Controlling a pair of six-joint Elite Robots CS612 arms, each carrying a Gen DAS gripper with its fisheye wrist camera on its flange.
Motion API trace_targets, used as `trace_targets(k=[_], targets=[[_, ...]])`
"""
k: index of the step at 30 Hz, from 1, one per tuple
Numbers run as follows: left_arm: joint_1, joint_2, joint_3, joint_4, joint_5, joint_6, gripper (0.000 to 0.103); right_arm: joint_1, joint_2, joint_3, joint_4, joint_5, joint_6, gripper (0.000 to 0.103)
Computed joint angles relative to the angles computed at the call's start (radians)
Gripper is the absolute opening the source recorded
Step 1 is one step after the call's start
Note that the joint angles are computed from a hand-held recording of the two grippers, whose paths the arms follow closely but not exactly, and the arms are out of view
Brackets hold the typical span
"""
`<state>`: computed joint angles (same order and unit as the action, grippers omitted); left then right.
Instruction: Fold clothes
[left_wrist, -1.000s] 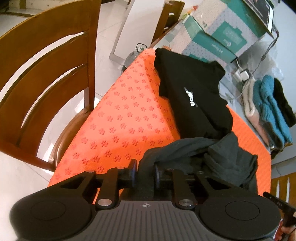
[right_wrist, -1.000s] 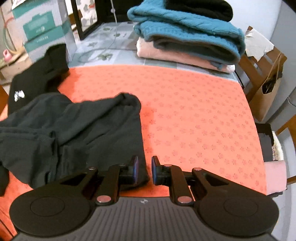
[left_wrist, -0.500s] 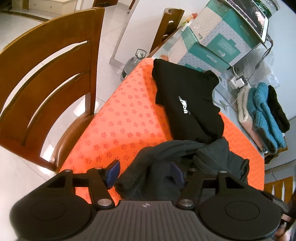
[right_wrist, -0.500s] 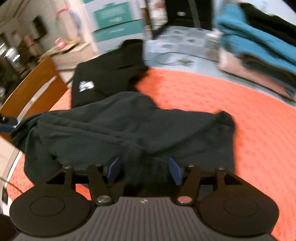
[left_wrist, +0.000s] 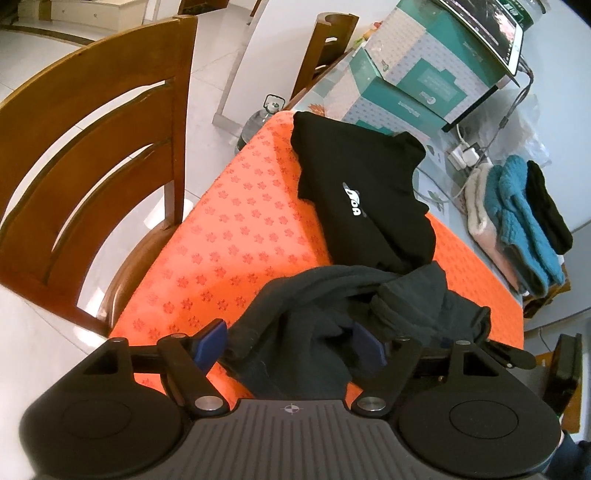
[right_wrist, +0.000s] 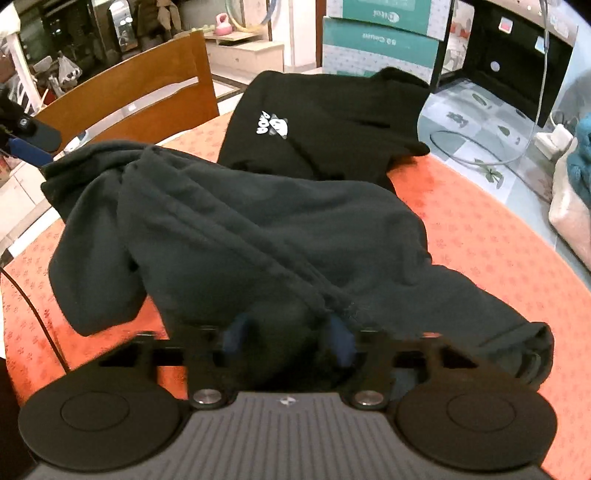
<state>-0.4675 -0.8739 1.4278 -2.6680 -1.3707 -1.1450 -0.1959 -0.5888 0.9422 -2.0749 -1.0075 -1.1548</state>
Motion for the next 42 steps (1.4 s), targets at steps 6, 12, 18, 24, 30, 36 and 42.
trace_targets(k=[6, 12, 18, 24, 30, 36, 42], targets=[[-0.001, 0.006, -0.007, 0.0, -0.027, 0.006, 0.077, -0.029, -0.047, 0.061, 0.005, 0.065, 0.034, 0.005], [-0.005, 0.012, -0.018, 0.002, -0.036, 0.04, 0.077, -0.067, -0.129, 0.166, 0.063, 0.099, 0.009, 0.004], [-0.008, 0.018, -0.024, 0.005, -0.046, 0.06, 0.077, -0.107, -0.191, 0.266, -0.02, 0.046, 0.065, 0.004], [-0.011, 0.029, -0.03, -0.004, -0.084, 0.079, 0.077, -0.159, -0.218, 0.307, -0.085, -0.06, 0.192, 0.004], [-0.016, 0.053, -0.059, -0.012, -0.131, 0.12, 0.077, -0.189, -0.242, 0.369, -0.111, -0.213, 0.223, 0.004], [-0.022, 0.079, -0.101, 0.016, -0.172, 0.186, 0.077, -0.201, -0.248, 0.423, -0.274, -0.291, 0.32, 0.003], [-0.024, 0.105, -0.143, 0.04, -0.201, 0.233, 0.077, -0.203, -0.232, 0.415, -0.398, -0.308, 0.401, 0.003]])
